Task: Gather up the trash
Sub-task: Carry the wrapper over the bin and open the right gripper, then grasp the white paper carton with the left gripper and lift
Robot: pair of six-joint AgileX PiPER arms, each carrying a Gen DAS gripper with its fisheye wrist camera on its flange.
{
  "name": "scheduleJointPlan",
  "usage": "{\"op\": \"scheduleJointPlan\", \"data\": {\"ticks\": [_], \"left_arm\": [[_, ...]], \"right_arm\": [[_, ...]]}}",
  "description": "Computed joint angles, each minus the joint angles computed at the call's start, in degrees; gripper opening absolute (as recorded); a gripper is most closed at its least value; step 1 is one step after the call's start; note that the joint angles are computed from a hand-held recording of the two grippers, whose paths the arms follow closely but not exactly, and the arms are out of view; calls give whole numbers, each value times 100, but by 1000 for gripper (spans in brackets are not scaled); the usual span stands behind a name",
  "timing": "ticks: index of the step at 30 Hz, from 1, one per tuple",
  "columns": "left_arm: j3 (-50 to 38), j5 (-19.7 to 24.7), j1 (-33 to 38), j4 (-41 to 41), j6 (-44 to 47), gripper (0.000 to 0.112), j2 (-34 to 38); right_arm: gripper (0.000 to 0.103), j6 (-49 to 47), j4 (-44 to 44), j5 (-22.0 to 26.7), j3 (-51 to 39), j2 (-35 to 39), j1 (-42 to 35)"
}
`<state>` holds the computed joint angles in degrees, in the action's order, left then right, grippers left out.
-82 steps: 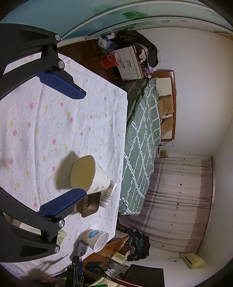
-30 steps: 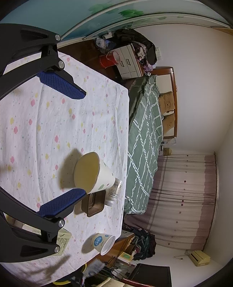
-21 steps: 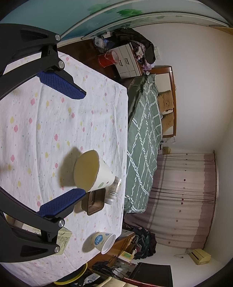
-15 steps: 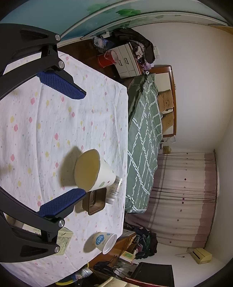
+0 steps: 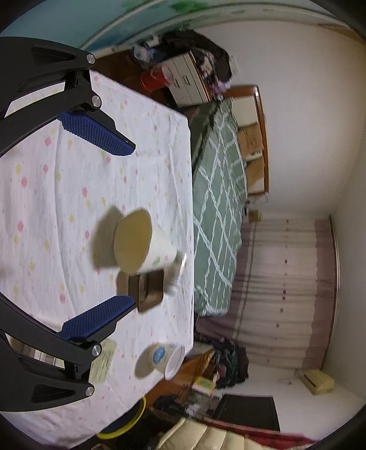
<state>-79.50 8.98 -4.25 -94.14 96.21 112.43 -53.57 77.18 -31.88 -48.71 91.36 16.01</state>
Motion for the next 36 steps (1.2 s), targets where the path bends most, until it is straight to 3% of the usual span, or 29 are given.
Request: {"op": "scheduleJointPlan", "data": {"ticks": [6,10,14,17,21,29,33,36], "left_arm": [[97,1026,-12,617,-49,98,-73],[38,2159,-69,1490,-212,98,-61],[86,2121,-444,2139,-289,98,-58],[-223,1990,-675,3220,-1306,98,129],[-1040,2559,-803,4724,-2890,98,612],[-1939,2702,-1252,6668,-4815,97,1175],[-2434,3024,-1322,7317,-5529,81,1462],[-2657,3321,-1247,7217,-5568,74,1581]], "right_arm": [[69,256,-164,-1160,67,187,856],[74,334,-133,-1350,88,187,943],[74,368,-116,-1342,106,157,928],[75,350,-99,-1374,75,195,940],[75,378,-121,-1373,96,193,934],[75,449,-158,-1358,135,166,930],[75,456,-169,-1349,133,164,920],[75,466,-173,-1345,138,161,915]]}}
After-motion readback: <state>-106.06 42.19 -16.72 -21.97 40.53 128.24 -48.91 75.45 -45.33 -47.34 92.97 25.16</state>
